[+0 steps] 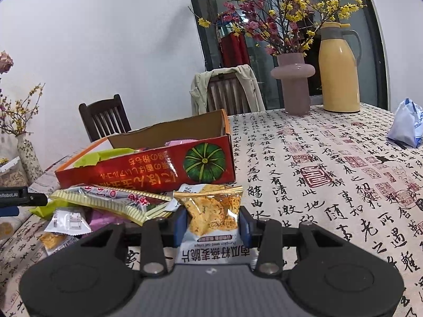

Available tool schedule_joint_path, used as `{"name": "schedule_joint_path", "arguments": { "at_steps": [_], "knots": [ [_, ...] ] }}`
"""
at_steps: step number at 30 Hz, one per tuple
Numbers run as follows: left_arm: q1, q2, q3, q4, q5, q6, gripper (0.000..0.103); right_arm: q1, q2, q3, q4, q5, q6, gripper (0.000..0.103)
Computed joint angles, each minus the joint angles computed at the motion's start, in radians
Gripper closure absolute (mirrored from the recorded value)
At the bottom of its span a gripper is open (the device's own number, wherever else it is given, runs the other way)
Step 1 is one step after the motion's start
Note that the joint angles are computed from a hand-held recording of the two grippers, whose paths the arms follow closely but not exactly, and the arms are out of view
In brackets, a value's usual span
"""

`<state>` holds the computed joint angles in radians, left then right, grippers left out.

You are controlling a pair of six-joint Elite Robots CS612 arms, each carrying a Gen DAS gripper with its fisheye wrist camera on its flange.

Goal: Organize snacks
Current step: 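Lift the held crisp packet with the right gripper, then grasp the white wrapper with the left gripper while the right gripper holds the crisp packet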

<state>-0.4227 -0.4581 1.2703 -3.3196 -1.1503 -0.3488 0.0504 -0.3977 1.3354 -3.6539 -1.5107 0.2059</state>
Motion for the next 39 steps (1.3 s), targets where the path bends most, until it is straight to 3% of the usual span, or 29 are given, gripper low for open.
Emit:
{"name": "schedule_joint_path", "arguments": {
  "at_steps": [7, 14, 16, 19, 21, 22, 25, 27, 30, 33, 36, 39],
  "knots": [
    [0.015, 0.0, -0.032, 0.065, 0.05, -0.026, 0.0, -0.002, 0.001, 0.002, -0.013, 0.01, 0.005, 0.063],
    [0.032, 0.036, -0.163, 0.287, 0.056, -0.042, 0.0, -0.002, 0.001, 0.004, -0.016, 0.005, 0.009, 0.063],
    [0.032, 0.05, -0.196, 0.334, 0.055, -0.037, 0.004, -0.001, 0.001, 0.003, -0.015, 0.004, 0.009, 0.063],
    [0.038, 0.06, -0.227, 0.408, 0.019, -0.082, 0.018, -0.002, 0.001, 0.003, -0.016, 0.005, 0.009, 0.063],
    [0.047, 0.06, -0.232, 0.433, -0.033, -0.121, 0.034, -0.002, 0.001, 0.004, -0.016, 0.006, 0.009, 0.063],
    [0.051, 0.059, -0.23, 0.434, -0.062, -0.134, 0.037, -0.002, 0.001, 0.004, -0.016, 0.006, 0.01, 0.063],
    [0.056, 0.053, -0.214, 0.404, -0.102, -0.155, 0.061, -0.002, 0.002, 0.002, -0.015, 0.008, 0.009, 0.063],
    [0.062, 0.048, -0.203, 0.381, -0.141, -0.169, 0.069, -0.001, 0.002, 0.001, -0.015, 0.007, 0.009, 0.063],
    [0.06, 0.04, -0.182, 0.333, -0.136, -0.163, 0.079, -0.001, 0.002, 0.001, -0.014, 0.006, 0.009, 0.063],
    [0.055, 0.029, -0.154, 0.28, -0.111, -0.149, 0.084, 0.0, 0.002, 0.001, -0.014, 0.003, 0.009, 0.063],
    [0.043, 0.021, -0.122, 0.216, -0.035, -0.101, 0.086, 0.0, 0.002, 0.0, -0.013, 0.002, 0.008, 0.063],
    [0.043, 0.006, -0.086, 0.168, -0.03, -0.084, 0.087, 0.0, 0.002, 0.0, -0.013, 0.002, 0.007, 0.063]
  ]
}}
